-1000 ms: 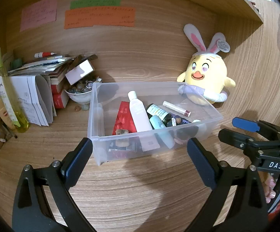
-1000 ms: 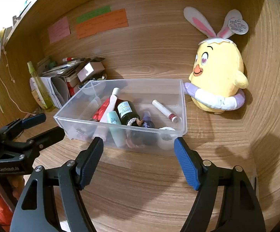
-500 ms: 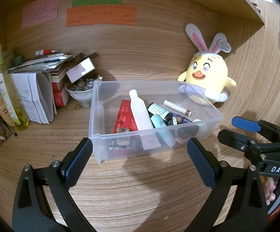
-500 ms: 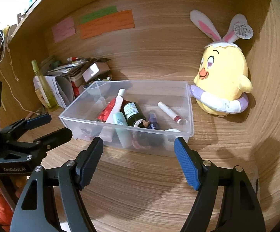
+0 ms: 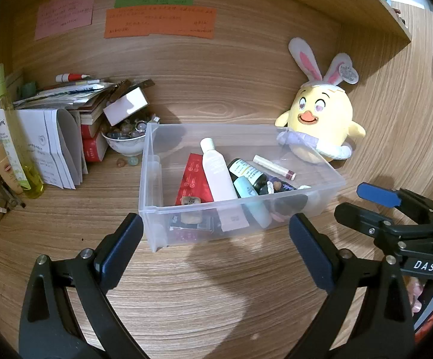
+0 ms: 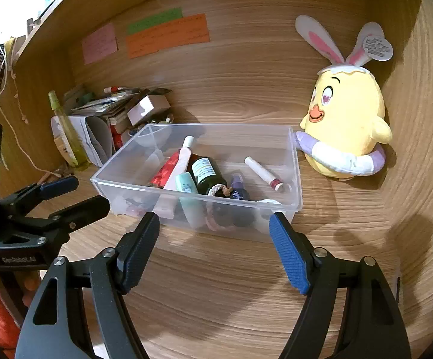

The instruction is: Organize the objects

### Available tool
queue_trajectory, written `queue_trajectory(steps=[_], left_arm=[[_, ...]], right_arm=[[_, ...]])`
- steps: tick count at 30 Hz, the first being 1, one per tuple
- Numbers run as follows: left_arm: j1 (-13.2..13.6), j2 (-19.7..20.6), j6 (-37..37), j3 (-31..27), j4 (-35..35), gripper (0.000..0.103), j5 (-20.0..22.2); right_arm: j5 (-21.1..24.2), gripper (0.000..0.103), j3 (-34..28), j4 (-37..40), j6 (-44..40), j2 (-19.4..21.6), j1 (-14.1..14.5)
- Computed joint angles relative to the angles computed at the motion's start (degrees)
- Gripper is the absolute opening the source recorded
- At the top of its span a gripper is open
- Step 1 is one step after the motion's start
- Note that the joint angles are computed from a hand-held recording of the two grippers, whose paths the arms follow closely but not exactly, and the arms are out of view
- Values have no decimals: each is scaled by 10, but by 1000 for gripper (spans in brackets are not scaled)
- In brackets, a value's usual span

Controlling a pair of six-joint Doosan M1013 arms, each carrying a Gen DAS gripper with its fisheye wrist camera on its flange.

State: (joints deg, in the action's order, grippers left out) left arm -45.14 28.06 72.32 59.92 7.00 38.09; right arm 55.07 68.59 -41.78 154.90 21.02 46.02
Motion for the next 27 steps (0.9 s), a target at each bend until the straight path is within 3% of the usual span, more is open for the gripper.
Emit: queue_trajectory(steps=[6,9,27], left_arm=[[-1,-1,3,1,-2,99,-5],[1,0,13,-1,-16,99,-3],[7,1,13,-2,-40,99,6]], right_arm=[[3,74,-1,-2,0,1,0],[3,82,0,-6,4,0,0],[14,83,-4,-9,4,6,2]])
